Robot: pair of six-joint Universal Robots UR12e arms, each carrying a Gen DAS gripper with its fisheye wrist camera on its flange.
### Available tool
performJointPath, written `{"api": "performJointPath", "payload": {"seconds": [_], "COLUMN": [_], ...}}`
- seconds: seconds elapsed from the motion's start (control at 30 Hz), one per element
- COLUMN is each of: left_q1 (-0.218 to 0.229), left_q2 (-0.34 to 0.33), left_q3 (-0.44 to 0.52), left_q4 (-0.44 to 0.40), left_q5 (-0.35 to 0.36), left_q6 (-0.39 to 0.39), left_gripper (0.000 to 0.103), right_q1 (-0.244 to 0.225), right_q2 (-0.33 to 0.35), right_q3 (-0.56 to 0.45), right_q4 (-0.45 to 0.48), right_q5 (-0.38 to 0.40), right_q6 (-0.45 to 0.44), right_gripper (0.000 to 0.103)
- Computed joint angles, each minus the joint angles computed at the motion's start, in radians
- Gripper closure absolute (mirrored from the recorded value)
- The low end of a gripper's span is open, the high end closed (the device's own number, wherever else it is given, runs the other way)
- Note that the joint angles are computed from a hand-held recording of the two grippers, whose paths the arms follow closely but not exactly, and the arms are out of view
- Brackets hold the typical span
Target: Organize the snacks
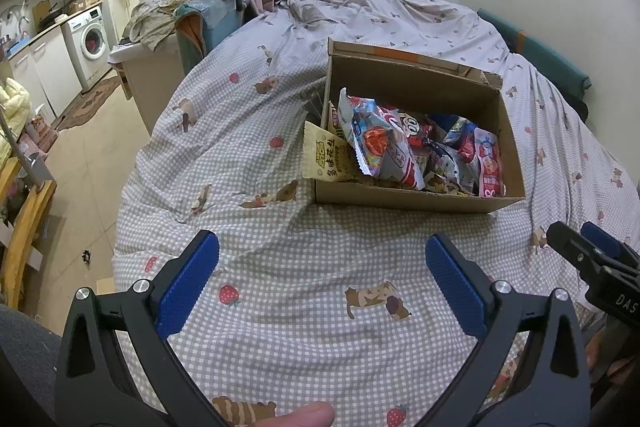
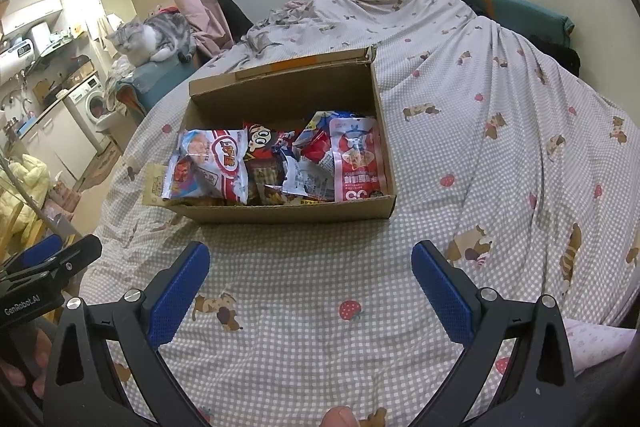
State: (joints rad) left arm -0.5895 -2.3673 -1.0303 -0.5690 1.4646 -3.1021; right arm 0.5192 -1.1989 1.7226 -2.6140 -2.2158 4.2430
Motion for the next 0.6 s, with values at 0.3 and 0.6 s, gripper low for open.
{"api": "performJointPath", "payload": {"seconds": [0.3,0.6], "left_q1": [0.0,0.0], "left_q2": [-0.001,-0.002], "left_q3": [0.0,-0.001], "left_q4": [-0.003,-0.01], "left_q5": [0.0,0.001], "left_q6": [0.002,0.009], "left_gripper": [0.001,0.001], "right_q1": [0.001,0.001], "right_q2": [0.001,0.0], "right_q3": [-0.002,-0.002], "right_q4": [0.003,0.003], "right_q5": [-0.002,-0.003], "right_q6": [0.001,-0.003], "right_gripper": [0.0,0.0]}}
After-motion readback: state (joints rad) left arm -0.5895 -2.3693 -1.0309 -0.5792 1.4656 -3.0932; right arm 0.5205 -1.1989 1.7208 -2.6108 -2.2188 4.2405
